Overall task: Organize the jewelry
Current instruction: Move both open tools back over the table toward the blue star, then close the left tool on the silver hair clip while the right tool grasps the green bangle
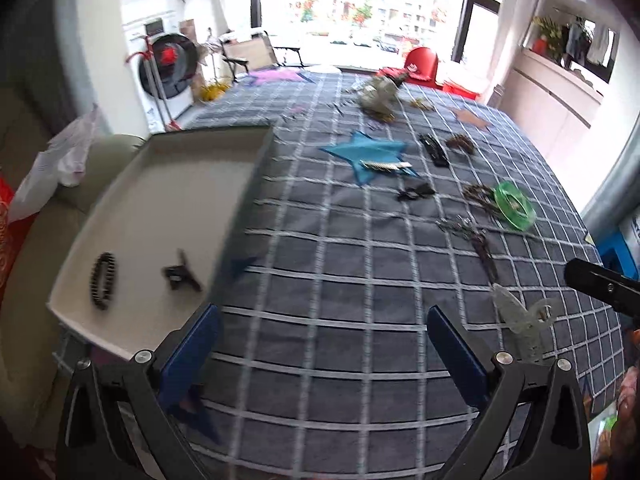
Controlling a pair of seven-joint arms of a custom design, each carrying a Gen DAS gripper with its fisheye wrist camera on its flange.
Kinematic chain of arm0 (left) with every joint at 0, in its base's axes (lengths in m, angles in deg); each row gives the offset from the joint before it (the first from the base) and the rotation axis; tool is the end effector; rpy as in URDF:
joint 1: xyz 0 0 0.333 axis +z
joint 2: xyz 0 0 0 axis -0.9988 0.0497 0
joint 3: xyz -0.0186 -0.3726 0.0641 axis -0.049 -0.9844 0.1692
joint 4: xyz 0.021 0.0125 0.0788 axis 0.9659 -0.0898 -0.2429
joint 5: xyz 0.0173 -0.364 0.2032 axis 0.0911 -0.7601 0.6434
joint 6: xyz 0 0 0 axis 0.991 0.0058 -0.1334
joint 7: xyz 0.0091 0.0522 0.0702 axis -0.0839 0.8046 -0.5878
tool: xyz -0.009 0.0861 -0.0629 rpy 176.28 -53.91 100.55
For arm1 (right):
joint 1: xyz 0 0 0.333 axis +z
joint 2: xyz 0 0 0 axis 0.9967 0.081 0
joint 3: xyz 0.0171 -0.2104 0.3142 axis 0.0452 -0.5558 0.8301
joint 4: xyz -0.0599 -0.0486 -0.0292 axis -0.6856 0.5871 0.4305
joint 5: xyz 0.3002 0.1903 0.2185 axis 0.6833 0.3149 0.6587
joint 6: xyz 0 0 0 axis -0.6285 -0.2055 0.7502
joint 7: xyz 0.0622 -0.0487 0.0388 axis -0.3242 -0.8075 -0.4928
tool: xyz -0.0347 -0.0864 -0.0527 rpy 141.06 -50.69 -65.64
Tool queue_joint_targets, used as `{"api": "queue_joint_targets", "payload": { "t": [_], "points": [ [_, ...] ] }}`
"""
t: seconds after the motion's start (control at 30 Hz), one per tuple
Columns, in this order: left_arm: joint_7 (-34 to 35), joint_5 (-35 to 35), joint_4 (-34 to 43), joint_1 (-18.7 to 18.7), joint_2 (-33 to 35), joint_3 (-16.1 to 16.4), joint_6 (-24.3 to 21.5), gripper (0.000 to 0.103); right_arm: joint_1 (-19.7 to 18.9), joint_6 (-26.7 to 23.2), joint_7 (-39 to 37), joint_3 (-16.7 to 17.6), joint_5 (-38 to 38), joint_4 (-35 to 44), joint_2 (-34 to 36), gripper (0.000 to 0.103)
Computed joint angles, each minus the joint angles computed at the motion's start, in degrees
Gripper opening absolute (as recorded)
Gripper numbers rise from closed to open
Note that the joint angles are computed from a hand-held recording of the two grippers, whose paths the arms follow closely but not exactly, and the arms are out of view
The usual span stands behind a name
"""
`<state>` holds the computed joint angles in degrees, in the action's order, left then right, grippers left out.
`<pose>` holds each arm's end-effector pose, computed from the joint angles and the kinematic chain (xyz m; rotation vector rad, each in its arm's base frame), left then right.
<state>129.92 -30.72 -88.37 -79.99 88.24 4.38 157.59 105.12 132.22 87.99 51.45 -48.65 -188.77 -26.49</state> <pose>0.6383 -0.0071 0.4686 -1.7169 2.0774 -0.7262 0.5931 0.2211 0.4711 -1.5667 1.9196 -0.2687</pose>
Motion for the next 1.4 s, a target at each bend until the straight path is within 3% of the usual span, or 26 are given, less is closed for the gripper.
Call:
{"api": "queue_joint_targets", "payload": {
  "t": [0.27,0.57,0.8,1.07,1.2,1.4],
  "points": [
    [-3.3,5.0,3.1,-1.8,3.3,-0.6,-2.2,0.103,-2.8,0.7,2.9,-1.8,-0.8,-4.6,-1.8,0.088],
    [-9.1,11.1,9.5,-2.1,8.3,-1.6,-1.9,0.103,-4.7,-1.0,0.8,-2.3,0.0,-1.8,0.9,0.09],
    [-14.6,17.6,16.0,-3.2,13.9,-1.1,-2.0,0.103,-3.5,-6.8,5.0,-6.0,-6.2,4.0,4.6,0.09],
    [-23.1,25.5,26.5,-5.3,21.2,0.4,-4.9,0.103,-5.0,-12.9,5.2,-7.1,-7.8,12.0,9.8,0.09],
    [-23.7,26.6,31.1,-5.1,24.4,-0.6,-7.6,0.096,-5.0,-15.8,4.9,-8.0,-9.4,16.2,12.5,0.09],
    [-22.3,23.3,38.4,-3.6,29.0,-3.8,-12.9,0.096,-4.9,-18.9,4.6,-8.8,-11.1,20.7,15.9,0.09]
  ]
}}
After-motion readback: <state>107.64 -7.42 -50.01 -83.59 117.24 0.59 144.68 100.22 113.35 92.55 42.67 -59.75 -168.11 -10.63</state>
